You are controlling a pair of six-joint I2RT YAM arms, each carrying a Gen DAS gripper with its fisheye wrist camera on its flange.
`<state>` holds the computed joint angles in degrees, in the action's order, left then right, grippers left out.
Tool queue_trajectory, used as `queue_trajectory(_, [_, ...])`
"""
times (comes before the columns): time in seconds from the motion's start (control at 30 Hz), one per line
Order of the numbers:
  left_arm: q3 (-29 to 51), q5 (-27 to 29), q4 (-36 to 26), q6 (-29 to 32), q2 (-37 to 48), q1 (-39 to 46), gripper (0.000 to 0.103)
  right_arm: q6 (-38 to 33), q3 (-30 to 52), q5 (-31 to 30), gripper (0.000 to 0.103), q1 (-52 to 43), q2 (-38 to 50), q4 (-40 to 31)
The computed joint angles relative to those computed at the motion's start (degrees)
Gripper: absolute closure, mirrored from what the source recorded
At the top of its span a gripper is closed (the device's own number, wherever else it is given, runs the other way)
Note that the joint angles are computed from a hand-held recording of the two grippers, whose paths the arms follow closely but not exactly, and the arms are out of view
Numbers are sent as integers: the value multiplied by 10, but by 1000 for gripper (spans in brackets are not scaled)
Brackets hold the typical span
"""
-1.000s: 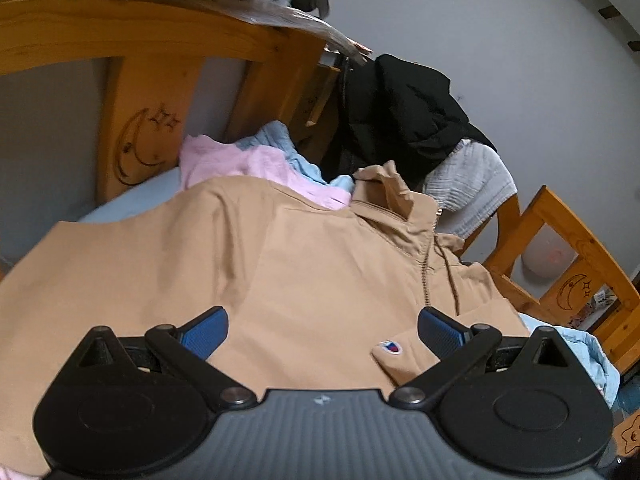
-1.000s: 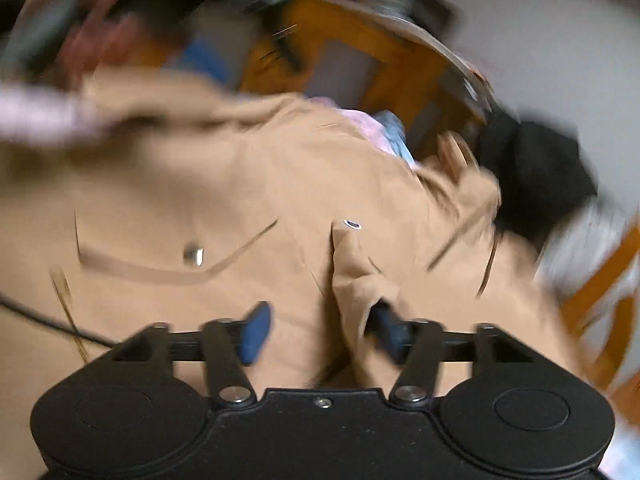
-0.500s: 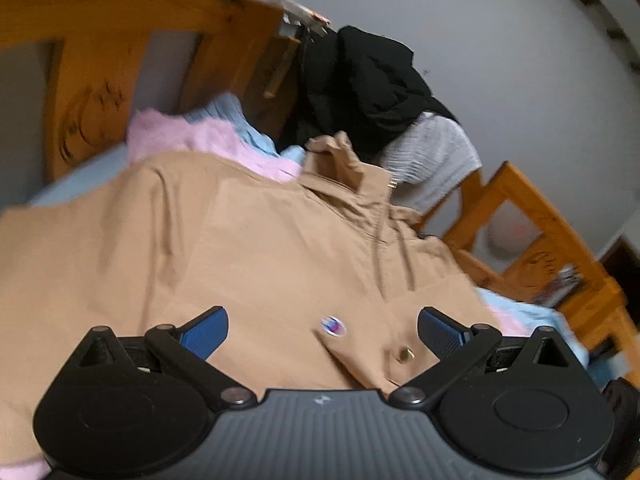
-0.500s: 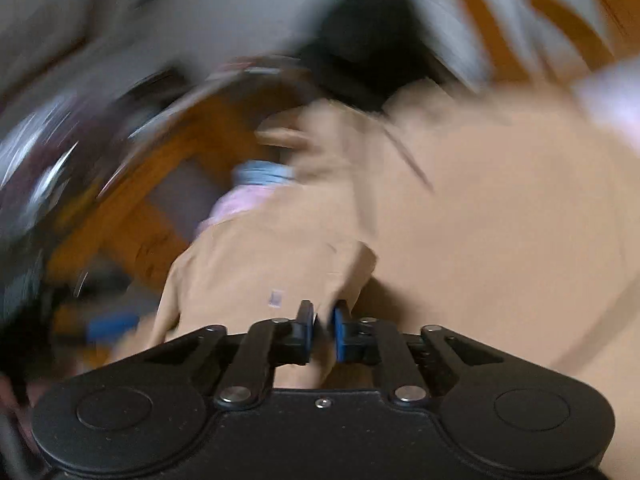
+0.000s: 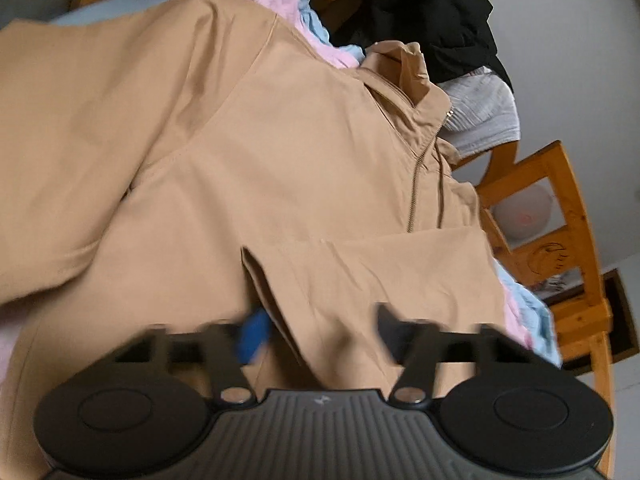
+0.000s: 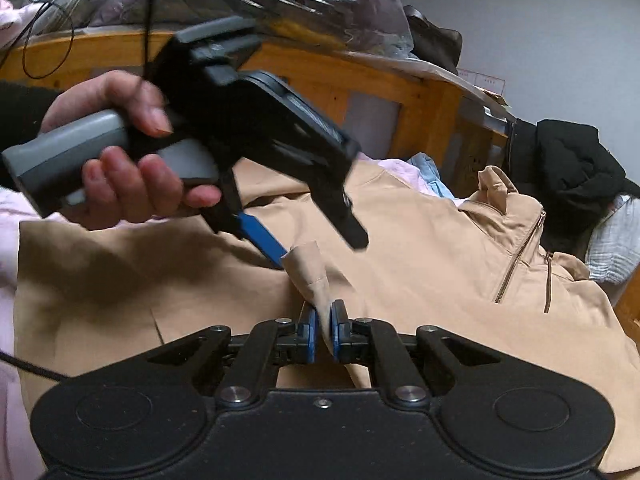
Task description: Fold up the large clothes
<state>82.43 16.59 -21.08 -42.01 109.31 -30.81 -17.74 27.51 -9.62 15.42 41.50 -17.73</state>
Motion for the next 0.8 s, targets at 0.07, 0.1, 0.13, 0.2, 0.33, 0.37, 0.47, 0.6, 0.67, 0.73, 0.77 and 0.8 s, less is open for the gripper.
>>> queue_trajectory(0.07, [39, -66, -50, 21, 11, -17, 102, -6, -9, -10, 78, -10, -27, -30])
queue_trajectory(0.1, [31, -74, -37, 28, 4, -19, 103, -13, -7, -17, 63, -18, -38, -49])
queue_trajectory(0.13, [9, -77, -4, 31, -12, -22, 103, -29, -15, -30, 55, -39, -47, -54])
queue_trajectory(0.2, [-30, -95, 56, 65, -46, -29, 103, -73, -15, -54, 41, -106, -79, -94])
queue_trajectory(0.33, [-55, -197, 106, 151, -81, -49, 103, -159, 12, -110, 23, -331, -32, -89])
queue_trajectory(0.37, [-55, -216, 106, 155, -83, -48, 103, -162, 30, -121, 23, -387, 7, -73])
queue_trajectory(0.47, [-46, -240, 81, 161, -74, -39, 103, -108, 117, -145, 23, -501, 169, -26])
queue_trajectory(0.6, [-53, -249, 67, 149, -71, -34, 103, 17, 287, -176, 23, -555, 408, -47])
queue_trajectory(0.67, [-59, -258, 63, 144, -71, -39, 103, 86, 363, -221, 23, -570, 503, -63])
queue_trajectory(0.73, [-60, -264, 58, 145, -72, -42, 103, 141, 433, -264, 23, -573, 584, -83])
queue_trajectory(0.77, [-61, -266, 56, 147, -74, -42, 103, 162, 451, -268, 26, -564, 605, -77])
queue_trajectory(0.8, [-59, -268, 56, 149, -74, -44, 103, 169, 465, -267, 38, -558, 622, -71])
